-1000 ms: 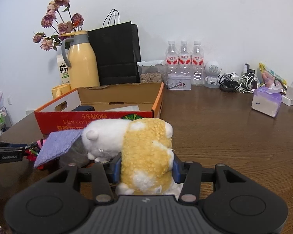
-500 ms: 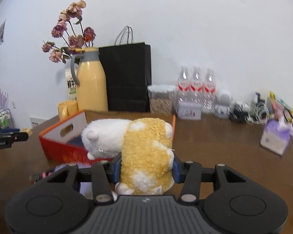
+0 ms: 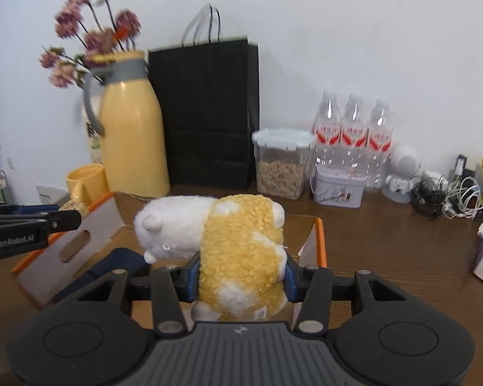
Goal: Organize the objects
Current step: 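Place the beige block in the box with the left tool while the right tool places the plush toy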
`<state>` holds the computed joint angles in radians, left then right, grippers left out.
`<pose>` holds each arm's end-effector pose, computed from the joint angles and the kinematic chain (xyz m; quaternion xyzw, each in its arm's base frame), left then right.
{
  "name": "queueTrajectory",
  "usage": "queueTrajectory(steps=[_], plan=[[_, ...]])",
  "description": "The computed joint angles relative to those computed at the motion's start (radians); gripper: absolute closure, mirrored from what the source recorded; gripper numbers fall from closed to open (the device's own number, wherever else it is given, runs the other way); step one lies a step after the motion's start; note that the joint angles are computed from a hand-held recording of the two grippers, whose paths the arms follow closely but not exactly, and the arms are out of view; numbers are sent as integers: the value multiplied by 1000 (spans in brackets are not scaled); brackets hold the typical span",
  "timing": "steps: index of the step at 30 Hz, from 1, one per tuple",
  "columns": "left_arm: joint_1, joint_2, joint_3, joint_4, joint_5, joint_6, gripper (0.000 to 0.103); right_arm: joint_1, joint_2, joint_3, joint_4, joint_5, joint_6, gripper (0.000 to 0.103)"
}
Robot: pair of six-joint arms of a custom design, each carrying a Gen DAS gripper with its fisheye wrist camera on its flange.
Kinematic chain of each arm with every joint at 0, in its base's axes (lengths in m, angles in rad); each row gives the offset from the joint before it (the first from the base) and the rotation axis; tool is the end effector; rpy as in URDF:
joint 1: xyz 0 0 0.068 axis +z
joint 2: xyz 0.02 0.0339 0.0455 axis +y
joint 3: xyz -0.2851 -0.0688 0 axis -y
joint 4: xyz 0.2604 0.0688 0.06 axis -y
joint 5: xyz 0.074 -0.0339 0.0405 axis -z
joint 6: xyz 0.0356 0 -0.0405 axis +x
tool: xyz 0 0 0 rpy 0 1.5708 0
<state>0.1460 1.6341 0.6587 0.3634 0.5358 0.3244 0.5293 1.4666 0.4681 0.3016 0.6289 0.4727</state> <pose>0.3186 0.0285 0.1560 0.1978 0.8413 -0.1247 0.4873 0.2355 0.1135 0.1447 0.1065 0.8650 -0.0525 0.4876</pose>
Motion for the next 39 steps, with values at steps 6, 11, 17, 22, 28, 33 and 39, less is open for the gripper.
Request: queueTrajectory(steps=[6,11,17,22,28,33,39], plan=[[-64,137,114,-42,-105,-29,73,-134,191,130,-33,-125,-23,56],[-86,190,156,-74,-142,-18,72,-162,252,179,-69,-154,-17,55],[-83,164,106,2,-145,-26,30,-148,217,147,-52,-139,-12,15],[-64,79,36,55,-126,-48,0,-123,139,105,-65,-122,-8,8],[-20,-77,-51,32,-89,-24,0,-32,-15,49,-148,-31,24,0],[57,-238,-111,-63,-17,-2,0,97,-194,6,-299,86,89,0],[218,-409,-192,-204,126,98,0,373,-385,-19,-634,281,346,0]])
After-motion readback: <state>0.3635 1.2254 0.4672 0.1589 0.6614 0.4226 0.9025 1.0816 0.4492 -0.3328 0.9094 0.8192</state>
